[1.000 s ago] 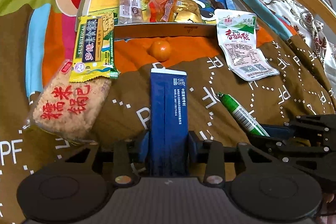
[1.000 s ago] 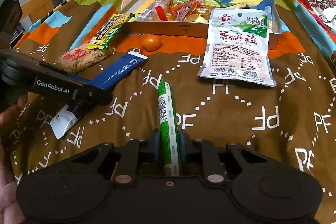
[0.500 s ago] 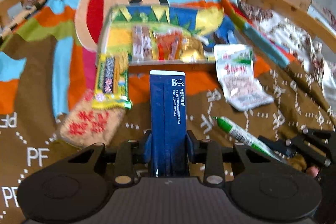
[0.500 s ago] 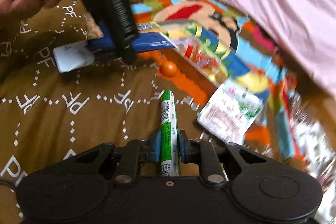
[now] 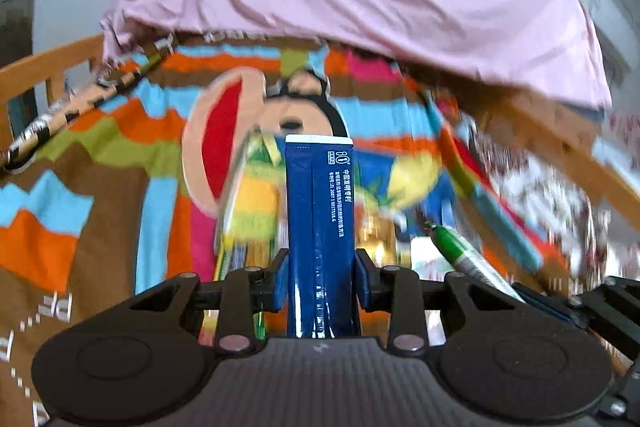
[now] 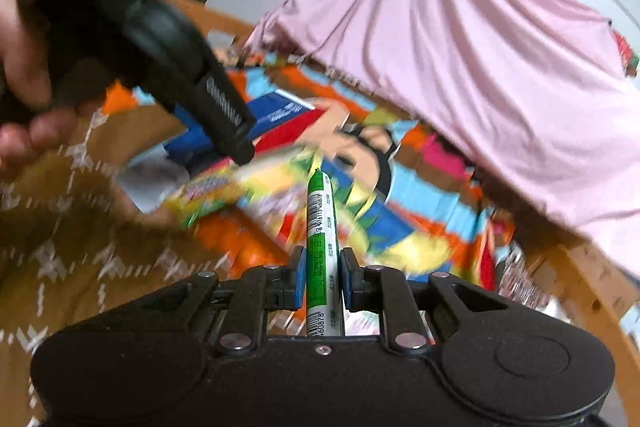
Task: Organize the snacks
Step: 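Carry the blue box and green stick over the tray and release them inside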
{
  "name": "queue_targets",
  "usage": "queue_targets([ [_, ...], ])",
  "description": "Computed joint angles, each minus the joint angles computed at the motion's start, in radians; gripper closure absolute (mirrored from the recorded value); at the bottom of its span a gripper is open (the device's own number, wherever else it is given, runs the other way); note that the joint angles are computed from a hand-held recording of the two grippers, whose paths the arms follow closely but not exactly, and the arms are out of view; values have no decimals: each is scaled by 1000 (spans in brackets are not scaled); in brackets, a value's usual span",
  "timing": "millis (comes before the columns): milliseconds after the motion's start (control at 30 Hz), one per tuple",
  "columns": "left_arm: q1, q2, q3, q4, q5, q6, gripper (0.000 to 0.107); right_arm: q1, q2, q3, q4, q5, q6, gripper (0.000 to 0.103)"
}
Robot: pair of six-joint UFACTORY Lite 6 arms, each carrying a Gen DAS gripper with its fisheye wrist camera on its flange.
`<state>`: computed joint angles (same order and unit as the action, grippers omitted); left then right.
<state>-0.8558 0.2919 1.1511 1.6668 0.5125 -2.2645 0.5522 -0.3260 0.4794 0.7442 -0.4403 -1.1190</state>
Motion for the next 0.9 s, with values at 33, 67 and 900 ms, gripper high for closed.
queue_targets([
  [33,11,12,27,14,8,-8,71,-29,20,42,-50,22,26,84],
  [67,21,22,46,45,20,-34,71,-62,52,93,-118,42,73,84],
  [900,367,840,1005,82,-240,114,71,-258,1333,1457,-463,252,667,84],
])
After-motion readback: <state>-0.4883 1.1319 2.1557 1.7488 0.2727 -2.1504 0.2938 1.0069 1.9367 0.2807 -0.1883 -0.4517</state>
